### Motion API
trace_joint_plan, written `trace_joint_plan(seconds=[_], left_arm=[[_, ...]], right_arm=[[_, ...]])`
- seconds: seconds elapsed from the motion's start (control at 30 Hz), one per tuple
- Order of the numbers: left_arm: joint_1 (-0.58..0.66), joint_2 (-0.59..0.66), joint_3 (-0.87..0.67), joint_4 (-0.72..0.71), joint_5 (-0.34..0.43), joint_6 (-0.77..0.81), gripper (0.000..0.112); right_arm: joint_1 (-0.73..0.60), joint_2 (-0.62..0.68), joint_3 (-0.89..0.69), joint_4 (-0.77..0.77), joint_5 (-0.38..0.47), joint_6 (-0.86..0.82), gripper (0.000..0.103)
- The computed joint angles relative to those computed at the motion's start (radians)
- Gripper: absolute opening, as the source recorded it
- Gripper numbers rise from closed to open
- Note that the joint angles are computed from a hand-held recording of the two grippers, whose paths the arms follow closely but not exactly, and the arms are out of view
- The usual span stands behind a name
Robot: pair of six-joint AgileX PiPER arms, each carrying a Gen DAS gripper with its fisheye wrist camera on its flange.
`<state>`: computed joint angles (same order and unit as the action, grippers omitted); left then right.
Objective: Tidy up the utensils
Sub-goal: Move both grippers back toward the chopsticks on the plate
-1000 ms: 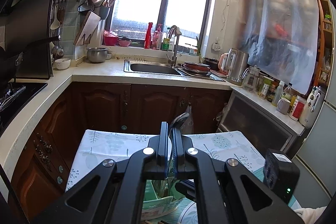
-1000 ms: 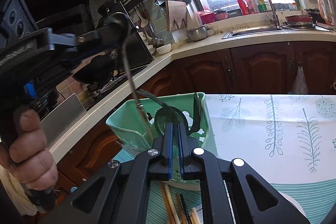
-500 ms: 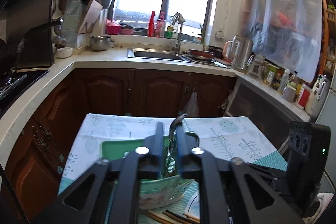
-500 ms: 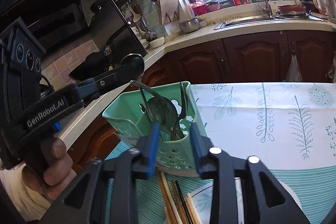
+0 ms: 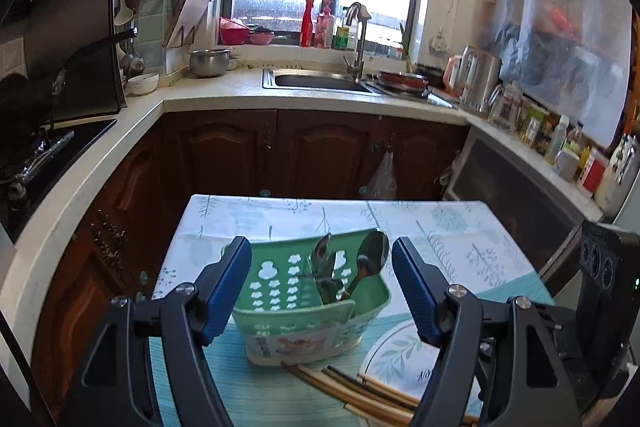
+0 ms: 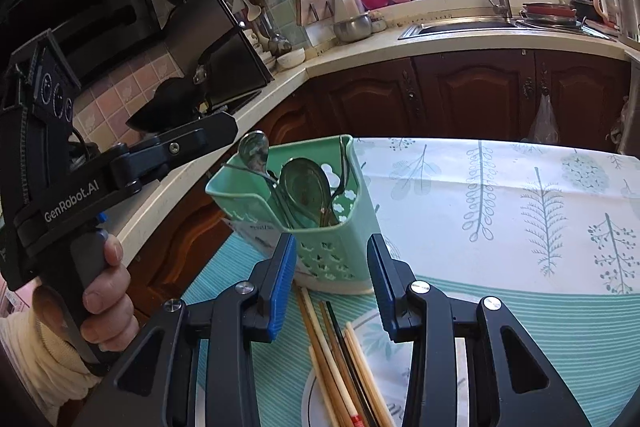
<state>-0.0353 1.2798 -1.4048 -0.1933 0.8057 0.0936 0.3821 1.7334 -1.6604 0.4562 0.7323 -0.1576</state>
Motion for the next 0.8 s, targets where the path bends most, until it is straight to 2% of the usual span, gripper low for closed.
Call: trace_joint_plan(seconds=[0.07,0.17,0.27,0.37,0.57,0.73,0.8], left_arm=[[-0.033,-0.011,-0.023,0.070,0.057,-0.054,0.079],[-0.071,-0.020,-0.064,0.134,0.166,-0.120,0.080],[-0.085,-0.026,-0.092,0.118,0.295,-0.157,0.080],[-0.085,-0.053,-0.073,0.064,0.371,-0.182,0.080],[-0.126,-0.114,0.035,0.058,0.411,-0.285,0.080],[-0.204,-0.118,0.130,0.140,0.399,-0.399,0.080],[-0.218,-0.107,0.171,0.146,0.389,-0.427,0.078]], right_arm=[[-0.005,-0.033,0.015,-0.033,0.044,0.024,0.037],[-0.014,-0.072,0.025,-0.057,0.107,0.047,0.037],[-0.032,-0.114,0.040,-0.076,0.178,0.074,0.037],[-0.046,-0.159,0.064,-0.107,0.240,0.091,0.035],[-0.057,-0.219,0.101,-0.181,0.364,0.094,0.032],[-0.044,-0.200,0.105,-0.228,0.446,0.091,0.020],[-0.043,-0.193,0.117,-0.232,0.467,0.070,0.018]])
